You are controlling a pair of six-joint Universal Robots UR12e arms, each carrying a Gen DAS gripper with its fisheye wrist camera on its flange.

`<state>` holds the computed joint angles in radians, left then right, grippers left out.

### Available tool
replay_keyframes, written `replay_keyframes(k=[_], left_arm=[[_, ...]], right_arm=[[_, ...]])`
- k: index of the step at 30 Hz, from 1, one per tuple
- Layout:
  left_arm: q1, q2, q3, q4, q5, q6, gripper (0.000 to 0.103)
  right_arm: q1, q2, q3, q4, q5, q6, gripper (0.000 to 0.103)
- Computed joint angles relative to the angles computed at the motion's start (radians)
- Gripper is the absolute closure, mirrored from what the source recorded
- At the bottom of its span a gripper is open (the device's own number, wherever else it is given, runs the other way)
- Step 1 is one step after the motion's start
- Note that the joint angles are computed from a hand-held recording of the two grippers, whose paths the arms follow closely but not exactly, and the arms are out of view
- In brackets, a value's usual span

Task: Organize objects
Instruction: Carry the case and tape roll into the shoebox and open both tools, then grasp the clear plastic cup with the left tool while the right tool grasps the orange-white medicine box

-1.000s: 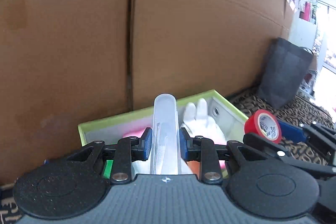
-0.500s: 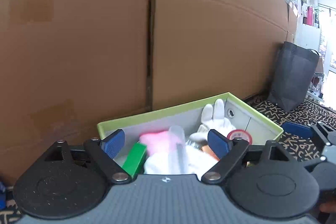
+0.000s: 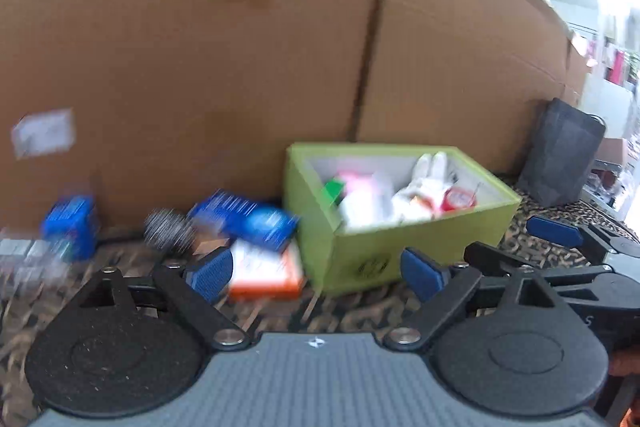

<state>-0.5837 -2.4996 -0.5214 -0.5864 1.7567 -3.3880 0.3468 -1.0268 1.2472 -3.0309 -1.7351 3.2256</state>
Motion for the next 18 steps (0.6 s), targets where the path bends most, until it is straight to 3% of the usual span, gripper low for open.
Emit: replay_keyframes(k=[4, 7, 11, 15, 18], left_arm=[[0.008, 0.109, -0.212, 0.031, 0.038, -0.089, 0.009], [0.013, 0.152, -0.300, 0.039, 0.092, -0.132, 0.009], [0.027, 0.187, -0.362, 0.027, 0.158, -0.209, 0.009], [0.042, 0.202, -0.388, 0.024, 0.236, -0.258, 0.009], [0.058, 0.198, -0.380, 0.016, 0.288, -0.275, 0.009]], right_arm=[[0.026, -0.005, 0.014, 0.070, 0.059, 0.014, 0.000], [0.039, 0.008, 0.001, 0.143, 0.124, 0.039, 0.000], [0.062, 0.023, -0.025, 0.213, 0.171, 0.047, 0.000], [0.090, 0.058, -0.087, 0.238, 0.142, 0.041, 0.000], [0.098, 0.097, -0.147, 0.249, 0.138, 0.091, 0.000]])
